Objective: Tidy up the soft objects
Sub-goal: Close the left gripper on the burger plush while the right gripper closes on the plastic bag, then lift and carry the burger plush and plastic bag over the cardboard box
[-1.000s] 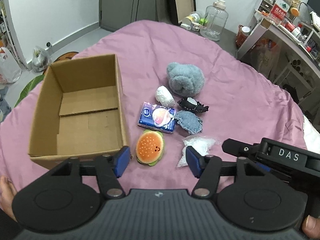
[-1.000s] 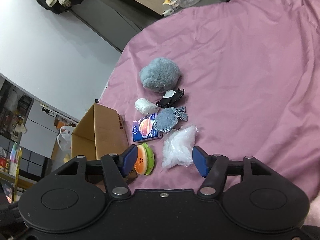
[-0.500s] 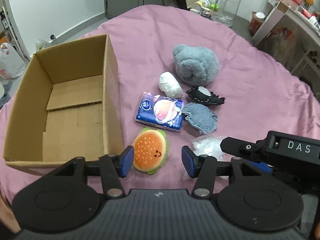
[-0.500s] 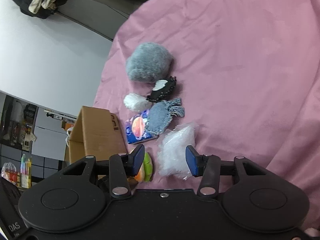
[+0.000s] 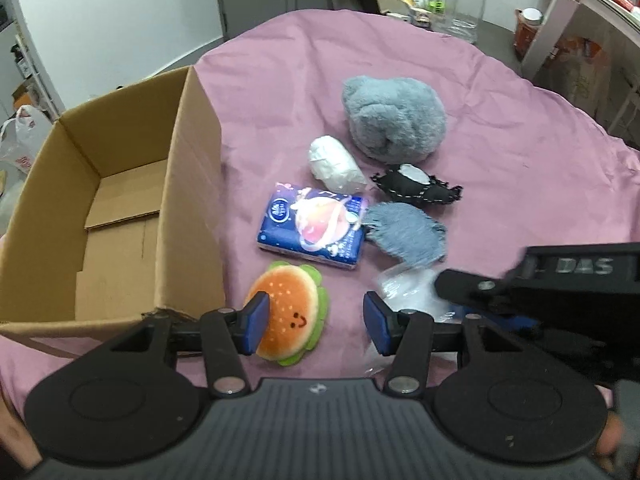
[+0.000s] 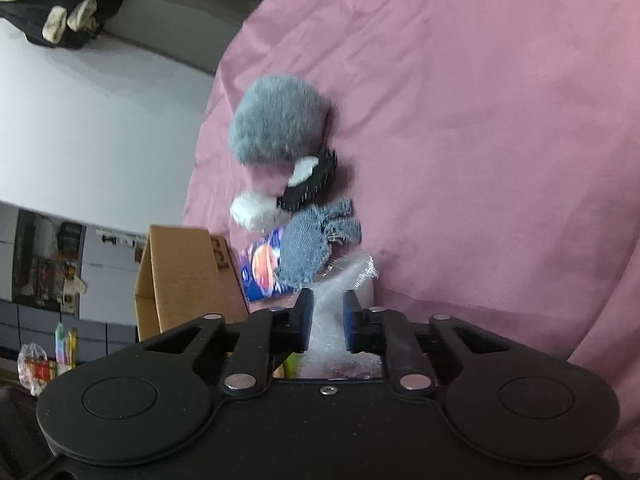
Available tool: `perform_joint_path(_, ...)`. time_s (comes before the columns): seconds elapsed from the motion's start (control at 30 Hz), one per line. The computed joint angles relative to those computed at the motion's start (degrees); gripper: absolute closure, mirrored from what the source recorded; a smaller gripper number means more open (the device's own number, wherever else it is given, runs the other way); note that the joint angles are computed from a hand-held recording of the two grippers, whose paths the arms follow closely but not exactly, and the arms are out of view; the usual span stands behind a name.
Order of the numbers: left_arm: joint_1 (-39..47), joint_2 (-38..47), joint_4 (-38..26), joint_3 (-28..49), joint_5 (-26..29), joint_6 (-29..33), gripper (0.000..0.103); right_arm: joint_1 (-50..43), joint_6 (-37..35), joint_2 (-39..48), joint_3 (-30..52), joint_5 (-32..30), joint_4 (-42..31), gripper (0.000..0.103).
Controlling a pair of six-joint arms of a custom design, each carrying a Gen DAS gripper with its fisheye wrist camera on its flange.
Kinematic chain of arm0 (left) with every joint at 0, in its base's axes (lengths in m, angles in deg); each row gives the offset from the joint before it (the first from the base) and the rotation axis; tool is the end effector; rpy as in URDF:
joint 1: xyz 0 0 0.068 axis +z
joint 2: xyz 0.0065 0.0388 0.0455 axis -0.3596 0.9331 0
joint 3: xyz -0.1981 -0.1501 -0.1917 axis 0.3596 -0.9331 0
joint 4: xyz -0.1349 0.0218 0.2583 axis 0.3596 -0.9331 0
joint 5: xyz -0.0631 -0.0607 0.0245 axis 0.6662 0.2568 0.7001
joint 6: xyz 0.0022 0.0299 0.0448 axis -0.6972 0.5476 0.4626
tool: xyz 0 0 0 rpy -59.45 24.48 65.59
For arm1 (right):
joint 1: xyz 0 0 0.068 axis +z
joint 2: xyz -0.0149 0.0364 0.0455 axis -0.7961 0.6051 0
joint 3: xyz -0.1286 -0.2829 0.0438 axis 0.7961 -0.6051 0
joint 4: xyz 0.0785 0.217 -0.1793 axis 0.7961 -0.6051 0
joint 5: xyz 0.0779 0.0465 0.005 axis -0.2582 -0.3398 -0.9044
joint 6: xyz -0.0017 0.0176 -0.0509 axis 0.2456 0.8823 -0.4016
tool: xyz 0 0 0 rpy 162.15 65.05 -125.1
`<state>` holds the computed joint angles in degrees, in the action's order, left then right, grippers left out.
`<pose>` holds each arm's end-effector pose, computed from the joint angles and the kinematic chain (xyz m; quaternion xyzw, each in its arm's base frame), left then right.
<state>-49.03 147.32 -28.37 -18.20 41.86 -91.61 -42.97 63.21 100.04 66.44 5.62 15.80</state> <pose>0.3131 -0.1607 0.0891 0.1194 0.9552 -0.0275 0.2694 0.2738 0.0561 0.0589 0.3583 0.8382 0.3239 0.2532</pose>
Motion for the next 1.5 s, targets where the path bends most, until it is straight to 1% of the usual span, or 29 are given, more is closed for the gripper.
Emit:
perform_joint_path(0.07,-0.2,0.7,-0.1,0.4,-0.5,-0.5,0.051,-0.2,0.4,-0.3,-1.1,1.4,2.0,0.092)
perform_joint_path(0.2,-1.7,2.2,1.2,0.3,-3.7,-0.6,0.051,-0.8,1.7,-0.7,-3.0,3.1,5.4,0.093)
perform_joint_path(0.37,-3.0,4.1,1.3,1.4,-6.9,-1.5,0.051,-1.4,2.3,-0.5,-3.9,2.8,7.2,0.093)
perform_joint_path(0.4,-3.3,4.5,1.7,1.4,-7.6,-1.7,0.054,-1.4,2.4,-0.4,-3.9,2.7,7.3,0.092)
perform_joint_path(0.47,-3.5,5.2,1.5,1.7,-9.0,-2.6,0.074,-1.6,2.5,0.3,-4.0,2.2,8.0,0.092)
perform_joint_path(0.5,-3.4,5.3,1.1,1.8,-9.4,-3.1,0.081,-1.7,2.6,0.8,-3.9,1.9,8.3,0.092)
perform_joint_path(0.57,-3.0,4.3,1.6,1.1,-9.0,-3.4,0.086,-1.8,2.1,0.7,-3.8,1.6,8.0,0.092)
perform_joint_path(0.63,-2.7,2.7,1.9,0.0,-8.5,-3.2,0.089,-1.4,0.7,-0.1,-3.2,1.1,6.1,0.092)
perform_joint_path(0.7,-2.1,0.8,1.7,-0.9,-6.4,-2.9,0.089,-1.0,-0.1,-0.9,-3.0,0.6,4.9,0.092)
perform_joint_path(0.97,-0.2,-6.2,-1.8,-3.5,0.6,-3.2,0.089,2.7,-3.6,-10.4,-2.2,5.6,-7.5,0.093)
perform_joint_path(1.13,1.8,-11.7,-3.2,-5.6,4.5,-2.8,0.089,6.2,-3.1,-17.5,-2.0,10.2,-15.1,0.093)
perform_joint_path(1.23,3.8,-14.9,-3.9,-6.8,6.8,-2.2,0.089,9.0,-2.2,-22.2,-2.0,14.2,-19.6,0.093)
perform_joint_path(1.5,10.5,-23.1,-8.2,-8.1,12.8,1.4,0.089,16.9,0.8,-29.9,1.1,22.5,-29.2,0.093)
